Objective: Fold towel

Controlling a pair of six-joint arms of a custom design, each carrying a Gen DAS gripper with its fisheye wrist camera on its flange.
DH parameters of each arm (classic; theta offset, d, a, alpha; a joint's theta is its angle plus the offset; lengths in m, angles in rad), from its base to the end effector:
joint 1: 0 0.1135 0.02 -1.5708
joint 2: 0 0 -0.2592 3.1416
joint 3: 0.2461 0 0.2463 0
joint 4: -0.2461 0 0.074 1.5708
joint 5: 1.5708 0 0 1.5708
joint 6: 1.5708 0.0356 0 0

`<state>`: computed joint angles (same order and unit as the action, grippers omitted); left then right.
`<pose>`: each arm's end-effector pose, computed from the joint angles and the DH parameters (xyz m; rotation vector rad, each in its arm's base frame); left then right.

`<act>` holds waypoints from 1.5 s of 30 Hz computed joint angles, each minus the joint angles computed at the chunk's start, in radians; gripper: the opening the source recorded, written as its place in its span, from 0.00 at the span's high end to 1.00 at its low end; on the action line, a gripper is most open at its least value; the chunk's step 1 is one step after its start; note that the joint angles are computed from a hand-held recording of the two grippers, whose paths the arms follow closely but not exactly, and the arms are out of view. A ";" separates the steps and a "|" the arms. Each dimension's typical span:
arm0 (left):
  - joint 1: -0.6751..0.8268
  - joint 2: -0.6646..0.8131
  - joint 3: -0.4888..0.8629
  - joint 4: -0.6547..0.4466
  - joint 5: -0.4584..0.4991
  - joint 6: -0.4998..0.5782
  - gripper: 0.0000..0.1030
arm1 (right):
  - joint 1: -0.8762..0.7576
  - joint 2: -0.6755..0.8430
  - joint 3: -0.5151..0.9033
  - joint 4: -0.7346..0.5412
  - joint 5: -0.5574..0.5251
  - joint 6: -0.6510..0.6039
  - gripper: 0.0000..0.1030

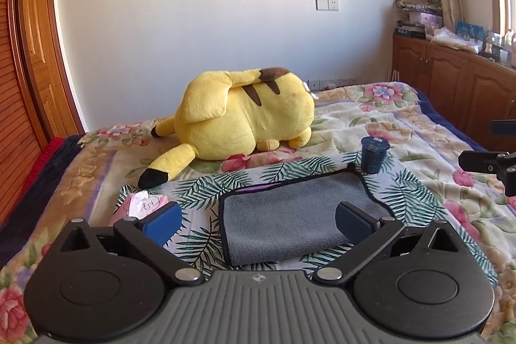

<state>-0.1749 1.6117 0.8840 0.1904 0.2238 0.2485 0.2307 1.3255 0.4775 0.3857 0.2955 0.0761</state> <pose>0.3357 -0.0673 0.2028 0.5709 2.0199 -0.1914 0.2524 0.0486 0.1773 0.0293 2.0130 -0.1053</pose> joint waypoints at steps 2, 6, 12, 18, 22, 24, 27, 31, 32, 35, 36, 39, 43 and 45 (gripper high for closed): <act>-0.003 -0.040 -0.024 -0.005 -0.009 -0.003 0.16 | 0.008 -0.053 -0.011 -0.034 0.008 0.008 0.00; -0.007 -0.118 -0.092 -0.002 -0.033 -0.023 0.16 | 0.025 -0.154 -0.035 -0.101 0.027 0.027 0.00; 0.022 -0.214 -0.170 -0.055 -0.003 -0.010 0.16 | 0.062 -0.273 -0.072 -0.190 0.071 0.042 0.00; 0.055 -0.331 -0.251 -0.107 0.033 0.004 0.16 | 0.113 -0.386 -0.112 -0.263 0.121 0.074 0.00; 0.074 -0.411 -0.298 -0.136 0.055 -0.002 0.16 | 0.162 -0.468 -0.139 -0.318 0.166 0.098 0.00; 0.082 -0.455 -0.324 -0.154 0.059 0.001 0.16 | 0.196 -0.510 -0.152 -0.351 0.198 0.116 0.00; 0.089 -0.531 -0.373 -0.167 0.057 0.003 0.16 | 0.243 -0.561 -0.170 -0.394 0.238 0.148 0.00; 0.088 -0.604 -0.419 -0.205 0.042 0.004 0.16 | 0.319 -0.599 -0.190 -0.437 0.293 0.212 0.00; 0.090 -0.624 -0.435 -0.206 0.042 0.004 0.16 | 0.333 -0.605 -0.194 -0.446 0.301 0.229 0.00; 0.107 -0.682 -0.481 -0.219 0.056 0.013 0.16 | 0.393 -0.620 -0.207 -0.473 0.346 0.277 0.00; 0.113 -0.695 -0.493 -0.224 0.062 0.015 0.16 | 0.416 -0.622 -0.211 -0.479 0.366 0.289 0.00; 0.141 -0.743 -0.531 -0.241 0.090 0.034 0.16 | 0.492 -0.622 -0.221 -0.505 0.431 0.331 0.00; 0.174 -0.802 -0.571 -0.264 0.112 0.060 0.16 | 0.576 -0.609 -0.248 -0.512 0.499 0.391 0.00; 0.190 -0.824 -0.585 -0.276 0.124 0.063 0.16 | 0.612 -0.588 -0.261 -0.510 0.522 0.429 0.00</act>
